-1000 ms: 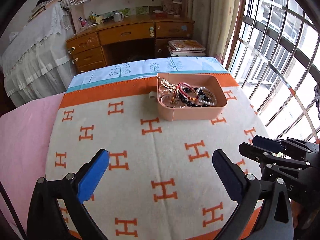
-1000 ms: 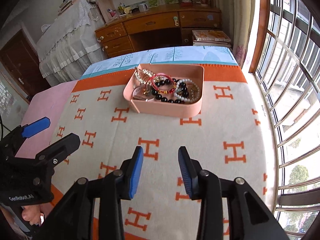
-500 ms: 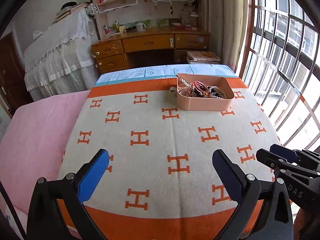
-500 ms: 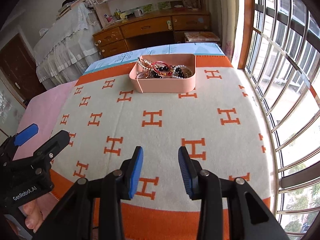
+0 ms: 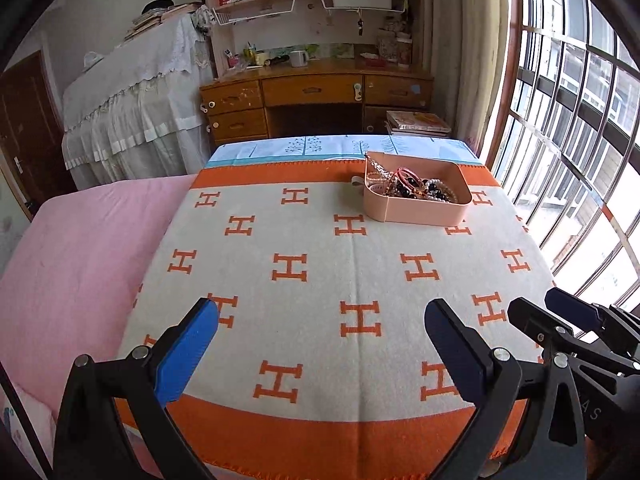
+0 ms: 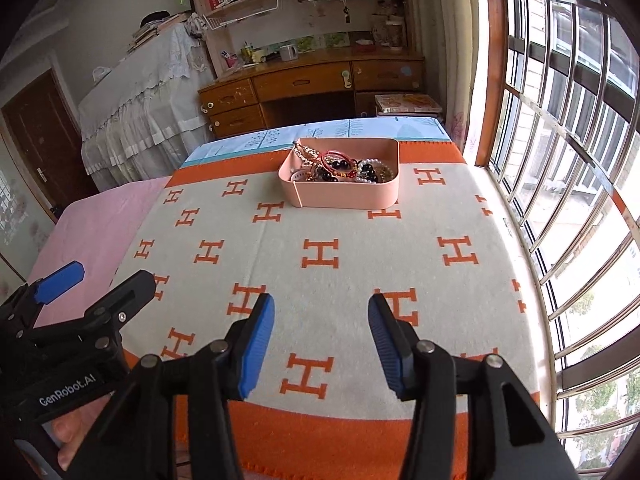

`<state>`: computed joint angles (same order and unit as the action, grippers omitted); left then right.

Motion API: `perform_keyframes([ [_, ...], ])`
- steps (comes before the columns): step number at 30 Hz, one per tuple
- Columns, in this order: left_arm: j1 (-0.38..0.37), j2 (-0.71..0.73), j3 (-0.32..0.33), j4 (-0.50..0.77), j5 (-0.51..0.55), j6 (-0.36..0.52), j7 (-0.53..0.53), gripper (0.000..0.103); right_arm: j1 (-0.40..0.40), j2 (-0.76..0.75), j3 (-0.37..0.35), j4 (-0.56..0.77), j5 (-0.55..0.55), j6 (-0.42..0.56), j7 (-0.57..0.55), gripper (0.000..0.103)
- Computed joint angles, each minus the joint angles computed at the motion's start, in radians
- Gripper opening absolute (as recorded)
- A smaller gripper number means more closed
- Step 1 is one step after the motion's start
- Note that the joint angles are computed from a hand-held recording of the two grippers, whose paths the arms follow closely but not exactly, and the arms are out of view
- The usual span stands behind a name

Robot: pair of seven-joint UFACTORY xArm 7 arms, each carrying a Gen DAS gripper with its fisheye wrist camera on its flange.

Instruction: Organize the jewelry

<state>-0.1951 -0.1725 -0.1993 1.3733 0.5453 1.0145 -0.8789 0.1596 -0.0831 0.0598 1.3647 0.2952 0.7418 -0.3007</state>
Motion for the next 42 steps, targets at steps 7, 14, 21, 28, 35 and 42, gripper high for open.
perform_keyframes([
  [7, -0.003, -0.005, -0.008, -0.004, 0.013, 0.003, -0.012, 0.102, 0.005, -0.024, -0.002, -0.029, 0.015, -0.025, -0.02, 0.049],
  [14, -0.005, -0.008, -0.011, -0.007, 0.025, 0.004, -0.022, 0.102, 0.01, -0.032, -0.004, -0.041, 0.027, -0.03, -0.029, 0.049],
  [21, -0.005, -0.014, -0.012, -0.009, 0.023, 0.005, -0.023, 0.102, 0.011, -0.036, -0.005, -0.044, 0.026, -0.034, -0.031, 0.049],
  [28, -0.003, -0.015, -0.013, -0.012, 0.022, 0.003, -0.022, 0.102, 0.012, -0.036, -0.005, -0.046, 0.027, -0.035, -0.03, 0.049],
  [35, -0.001, -0.024, -0.013, -0.015, 0.015, 0.011, -0.017, 0.102, 0.012, -0.038, -0.007, -0.049, 0.029, -0.035, -0.033, 0.049],
  [42, 0.002, -0.028, -0.013, -0.017, 0.007, 0.015, -0.012, 0.102, 0.011, -0.039, -0.007, -0.049, 0.028, -0.034, -0.03, 0.049],
])
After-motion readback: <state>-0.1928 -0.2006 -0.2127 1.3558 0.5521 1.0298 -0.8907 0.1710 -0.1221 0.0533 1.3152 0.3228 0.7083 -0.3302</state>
